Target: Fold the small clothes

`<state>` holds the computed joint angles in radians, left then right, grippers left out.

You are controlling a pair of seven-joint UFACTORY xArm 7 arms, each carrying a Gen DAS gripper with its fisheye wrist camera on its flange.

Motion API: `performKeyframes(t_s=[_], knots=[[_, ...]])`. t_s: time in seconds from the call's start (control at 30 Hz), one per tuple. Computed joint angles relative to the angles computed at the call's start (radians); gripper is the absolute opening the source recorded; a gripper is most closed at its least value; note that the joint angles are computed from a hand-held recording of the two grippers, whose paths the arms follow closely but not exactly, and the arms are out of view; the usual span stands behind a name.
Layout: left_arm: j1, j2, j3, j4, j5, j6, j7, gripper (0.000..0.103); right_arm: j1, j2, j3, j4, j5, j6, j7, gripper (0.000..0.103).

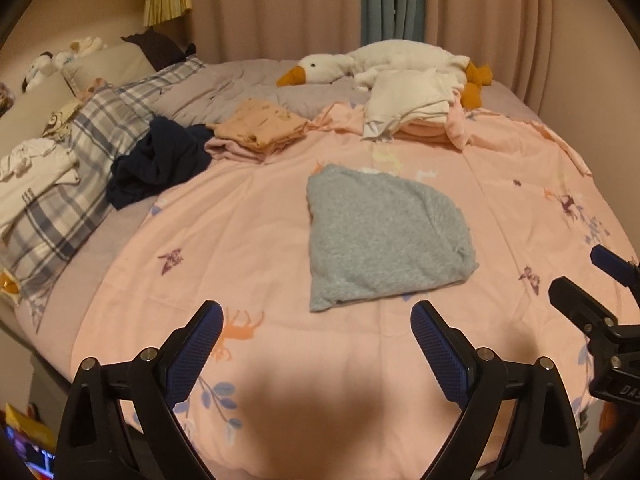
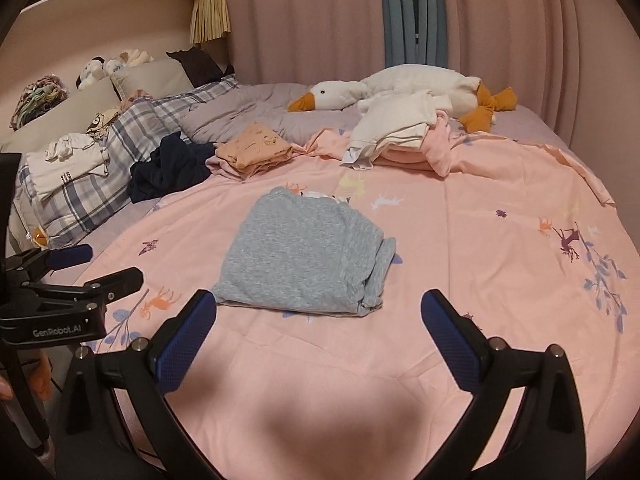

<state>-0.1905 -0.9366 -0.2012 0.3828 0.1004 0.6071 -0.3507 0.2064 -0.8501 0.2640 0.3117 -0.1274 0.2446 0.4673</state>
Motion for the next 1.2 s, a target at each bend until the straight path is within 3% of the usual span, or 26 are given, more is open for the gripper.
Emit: performKeyframes(t_s=[0.1, 0.33, 1.2], knots=[[-0.005, 0.001, -0.003, -0.004, -0.006, 0.021, -0.008, 0.094, -0.025, 0.016, 0.032, 0.006, -0.011, 0.033, 0.024, 0.103], [0.002, -0.036, -0.017, -0.006, 0.013, 0.053, -0.027, 0.094, -0.022, -0.006, 0.029, 0.003, -0.024, 0.049, 0.046, 0.103], [0.012, -0.039, -0.023, -0.007, 0.035, 0.049, -0.034, 0.094, 0.002, -0.012, 0.011, 0.003, -0.015, 0.066, 0.064, 0.103]])
